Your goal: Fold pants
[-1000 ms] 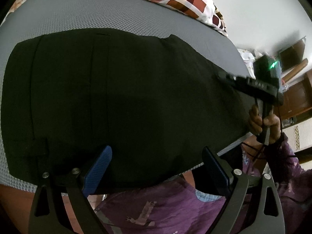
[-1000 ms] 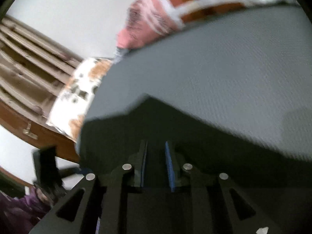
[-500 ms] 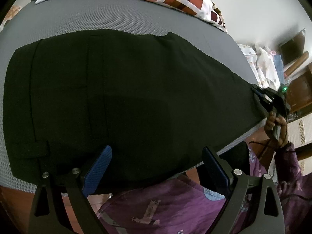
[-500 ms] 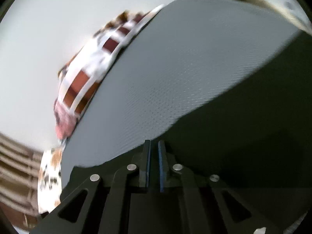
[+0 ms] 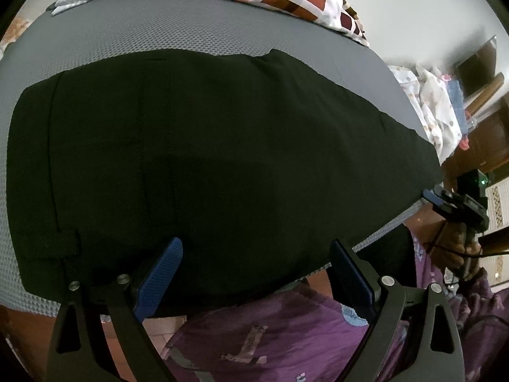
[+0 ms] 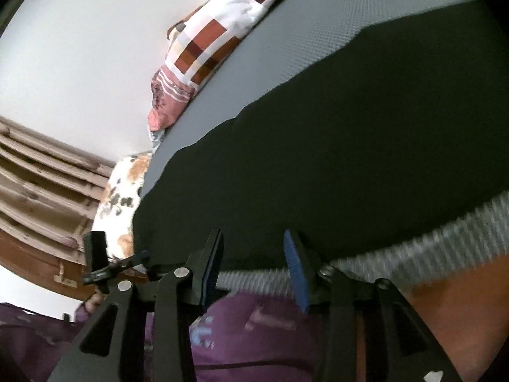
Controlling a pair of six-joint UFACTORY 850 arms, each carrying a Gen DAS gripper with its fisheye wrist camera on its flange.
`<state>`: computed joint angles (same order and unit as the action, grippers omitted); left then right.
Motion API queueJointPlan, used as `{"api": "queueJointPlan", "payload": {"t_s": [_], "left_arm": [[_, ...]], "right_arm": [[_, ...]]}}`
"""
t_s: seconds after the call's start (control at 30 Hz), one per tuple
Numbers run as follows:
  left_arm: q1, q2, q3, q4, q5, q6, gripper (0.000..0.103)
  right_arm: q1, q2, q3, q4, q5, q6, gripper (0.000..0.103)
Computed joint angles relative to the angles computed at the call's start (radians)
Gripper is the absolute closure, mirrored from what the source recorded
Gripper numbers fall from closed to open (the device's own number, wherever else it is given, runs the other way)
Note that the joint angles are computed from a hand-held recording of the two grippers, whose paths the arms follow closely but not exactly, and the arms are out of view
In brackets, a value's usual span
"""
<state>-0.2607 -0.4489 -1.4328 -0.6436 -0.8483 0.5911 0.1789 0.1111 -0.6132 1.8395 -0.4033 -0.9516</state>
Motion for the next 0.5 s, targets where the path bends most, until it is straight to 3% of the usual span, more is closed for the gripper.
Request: {"api": "queueJointPlan", "payload": {"t_s": [0.07, 0.17, 0.5], "left_arm": [[0.001, 0.000, 0.000, -0.001, -0.002, -0.001, 0.010], [0.000, -0.001, -0.001, -0.007, -0.004, -0.007, 0.010], [0.021, -0.016, -0.015, -0.064, -0.037, -0.010, 0.010]], "right_arm": [[0.015, 0.028, 0.016, 0.001, 0.017, 0.012, 0.063], [0.030, 0.047, 0.042, 0.171, -0.038, -0.119, 0.063], [0.056, -0.056, 0.046, 0.430, -0.154, -0.211, 0.062]]}}
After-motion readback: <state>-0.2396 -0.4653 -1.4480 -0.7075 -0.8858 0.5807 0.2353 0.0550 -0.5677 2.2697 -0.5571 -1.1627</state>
